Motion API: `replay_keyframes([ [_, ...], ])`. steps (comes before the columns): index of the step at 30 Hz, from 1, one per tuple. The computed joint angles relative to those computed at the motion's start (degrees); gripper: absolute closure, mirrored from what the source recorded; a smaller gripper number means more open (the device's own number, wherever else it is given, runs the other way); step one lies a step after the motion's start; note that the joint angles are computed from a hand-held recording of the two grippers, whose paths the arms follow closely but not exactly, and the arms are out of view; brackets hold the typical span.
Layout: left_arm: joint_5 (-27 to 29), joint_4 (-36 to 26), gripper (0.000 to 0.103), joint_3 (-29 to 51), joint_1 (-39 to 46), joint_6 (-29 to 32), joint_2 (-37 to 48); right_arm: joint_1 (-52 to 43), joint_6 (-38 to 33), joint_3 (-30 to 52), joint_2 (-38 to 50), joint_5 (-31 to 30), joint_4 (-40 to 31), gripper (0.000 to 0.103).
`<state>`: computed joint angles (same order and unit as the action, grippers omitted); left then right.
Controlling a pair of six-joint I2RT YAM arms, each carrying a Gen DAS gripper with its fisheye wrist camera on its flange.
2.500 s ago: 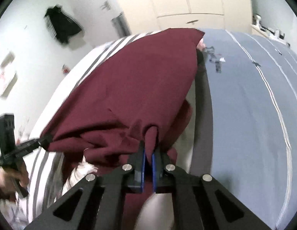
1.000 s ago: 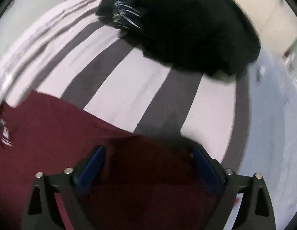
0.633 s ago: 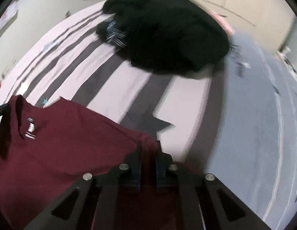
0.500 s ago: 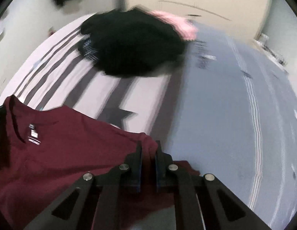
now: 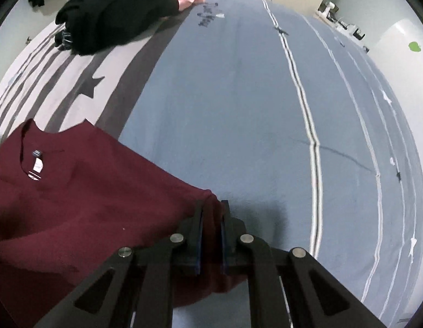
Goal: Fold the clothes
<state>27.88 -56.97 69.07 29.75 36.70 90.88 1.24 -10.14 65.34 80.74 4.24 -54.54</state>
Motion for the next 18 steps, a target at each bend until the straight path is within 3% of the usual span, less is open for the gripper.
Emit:
replay_keyframes([
  [5, -0.31, 0.37, 0.027, -1.56, -6.33, -0.01, 0.19, -0.31, 0.92, -2.96, -0.25, -1.25, 2.26, 0.093],
  [8, 1.14, -0.95, 0.027, -0.99, -7.32, -0.35, 0.86, -1.16, 1.82, -4.95, -0.65, -2.49, 3.44, 0.093],
  [14, 9.27, -10.72, 0.027, 2.97, -4.64, 1.13, 4.42, -0.62, 4.89, -5.85, -3.91, -2.77, 3.94, 0.093],
  [15, 7.7, -9.11, 0.028, 1.26, -6.48, 1.11, 2.61, -0.42, 5.41, -5.94, -4.58, -2.68, 3.77, 0.093],
  [16, 7.88, -9.4, 0.029, 0.38, -8.07, 2.22, 1.57, -0.17, 5.92, -6.02, -5.24, -2.51, 3.51, 0.093],
  [17, 8.04, -9.68, 0.038, -0.41, -9.74, 3.26, 0.58, 0.02, 6.45, -6.09, -5.92, -2.38, 3.19, 0.093],
  [18, 7.86, -10.16, 0.057, -0.97, -11.66, 4.89, -0.09, 0.17, 6.98, -6.16, -6.62, -2.27, 2.83, 0.093],
])
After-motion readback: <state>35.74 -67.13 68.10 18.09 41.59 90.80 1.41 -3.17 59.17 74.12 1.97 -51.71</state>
